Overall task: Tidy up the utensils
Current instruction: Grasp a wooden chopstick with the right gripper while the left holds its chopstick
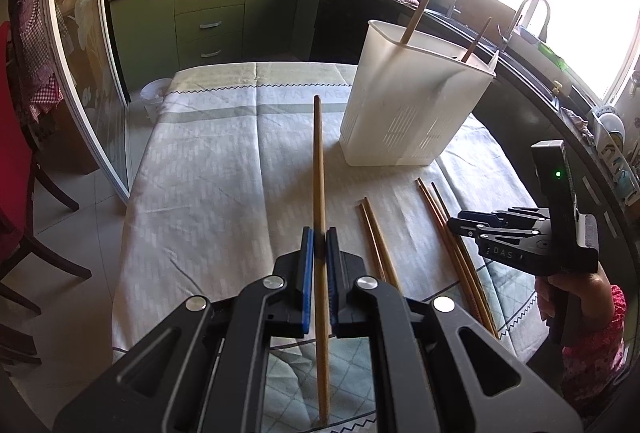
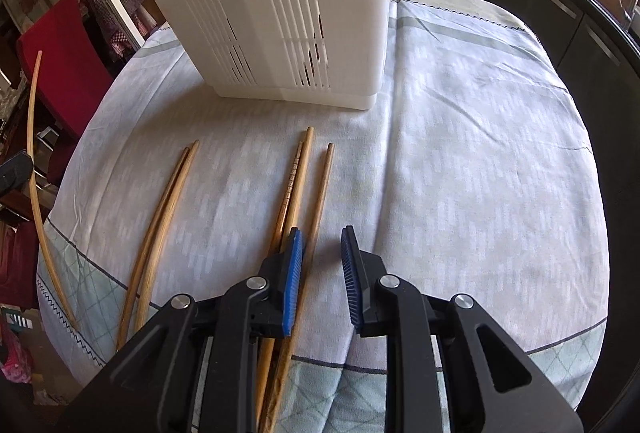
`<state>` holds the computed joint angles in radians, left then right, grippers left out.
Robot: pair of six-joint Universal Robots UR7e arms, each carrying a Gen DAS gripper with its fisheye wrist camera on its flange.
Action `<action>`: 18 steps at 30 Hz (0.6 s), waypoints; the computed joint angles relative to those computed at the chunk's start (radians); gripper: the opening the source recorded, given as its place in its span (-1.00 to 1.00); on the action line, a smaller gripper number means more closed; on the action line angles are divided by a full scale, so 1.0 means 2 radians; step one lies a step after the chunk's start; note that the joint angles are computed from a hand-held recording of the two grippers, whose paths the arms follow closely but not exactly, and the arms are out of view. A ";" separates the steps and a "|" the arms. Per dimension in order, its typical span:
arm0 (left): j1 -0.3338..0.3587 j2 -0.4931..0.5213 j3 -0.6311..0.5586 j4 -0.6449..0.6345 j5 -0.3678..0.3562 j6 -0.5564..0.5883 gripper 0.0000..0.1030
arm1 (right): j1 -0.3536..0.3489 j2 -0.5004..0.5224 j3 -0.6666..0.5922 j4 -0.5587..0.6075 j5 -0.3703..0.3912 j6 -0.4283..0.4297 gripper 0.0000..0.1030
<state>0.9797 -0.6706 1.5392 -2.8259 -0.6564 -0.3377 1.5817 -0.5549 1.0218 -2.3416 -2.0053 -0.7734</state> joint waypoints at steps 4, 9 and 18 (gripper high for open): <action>-0.003 0.000 0.002 -0.006 0.001 0.006 -0.88 | 0.005 0.010 -0.006 -0.004 -0.006 -0.007 -0.57; -0.011 0.001 0.007 -0.024 0.009 0.025 -0.88 | 0.007 0.019 -0.016 -0.012 -0.010 -0.013 -0.86; -0.020 -0.005 0.020 -0.042 0.011 0.035 -0.89 | 0.002 -0.017 0.016 -0.021 0.047 0.000 -0.88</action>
<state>0.9389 -0.6799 1.5783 -2.9095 -0.6340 -0.2678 1.5850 -0.5886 1.0544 -2.3840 -1.9122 -0.7725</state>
